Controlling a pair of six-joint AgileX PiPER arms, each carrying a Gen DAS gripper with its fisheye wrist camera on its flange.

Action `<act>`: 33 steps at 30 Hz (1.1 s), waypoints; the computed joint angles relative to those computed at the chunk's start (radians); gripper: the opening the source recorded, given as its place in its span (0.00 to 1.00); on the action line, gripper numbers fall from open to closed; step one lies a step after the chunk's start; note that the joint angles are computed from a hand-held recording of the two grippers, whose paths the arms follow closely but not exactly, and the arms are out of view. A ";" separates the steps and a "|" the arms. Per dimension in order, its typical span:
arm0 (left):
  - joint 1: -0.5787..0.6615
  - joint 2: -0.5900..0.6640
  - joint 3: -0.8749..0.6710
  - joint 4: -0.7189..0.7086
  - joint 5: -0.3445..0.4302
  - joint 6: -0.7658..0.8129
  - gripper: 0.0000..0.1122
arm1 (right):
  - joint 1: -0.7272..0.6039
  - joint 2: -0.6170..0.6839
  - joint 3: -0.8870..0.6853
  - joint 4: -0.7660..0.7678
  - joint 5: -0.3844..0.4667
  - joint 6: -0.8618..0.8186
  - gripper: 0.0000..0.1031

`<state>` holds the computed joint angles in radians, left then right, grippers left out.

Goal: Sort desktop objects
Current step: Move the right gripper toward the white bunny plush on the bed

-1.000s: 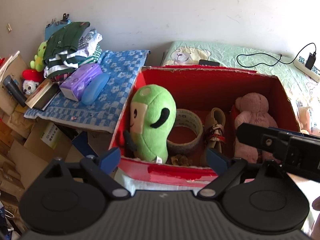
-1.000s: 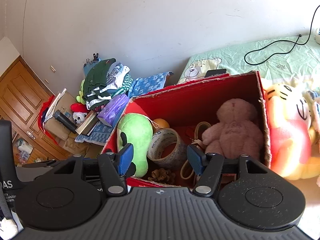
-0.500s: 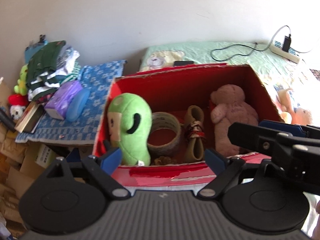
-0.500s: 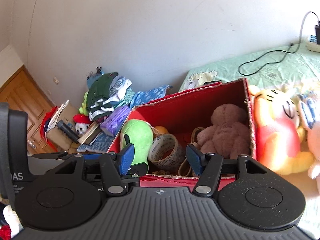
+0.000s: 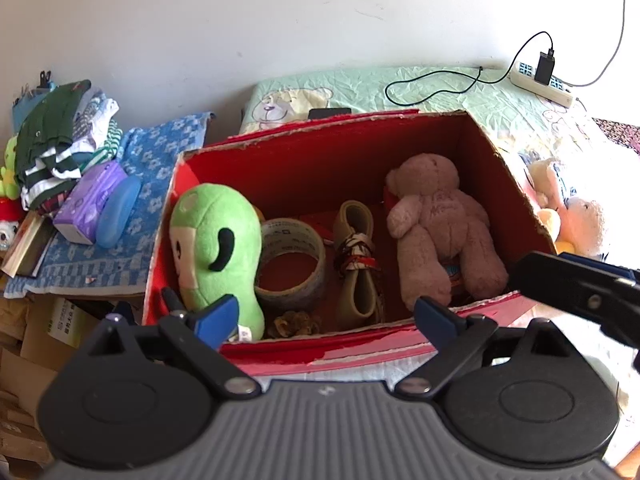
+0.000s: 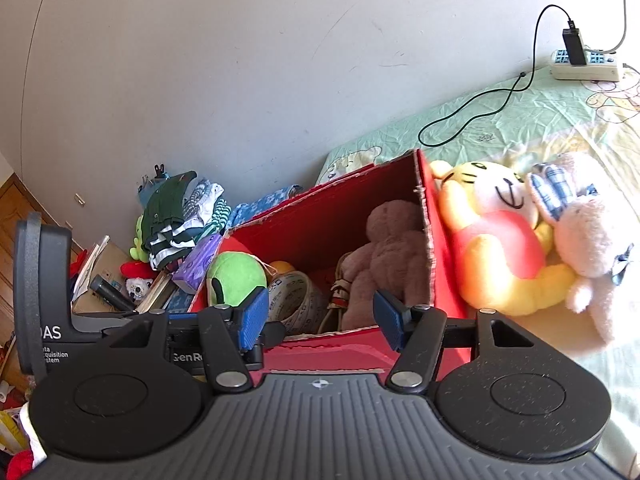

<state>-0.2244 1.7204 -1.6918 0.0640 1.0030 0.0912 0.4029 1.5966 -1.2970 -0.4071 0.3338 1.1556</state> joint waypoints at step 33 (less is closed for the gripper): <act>-0.492 0.125 -0.068 0.076 -0.082 -0.370 0.83 | -0.816 -0.113 0.209 1.283 0.422 -1.527 0.59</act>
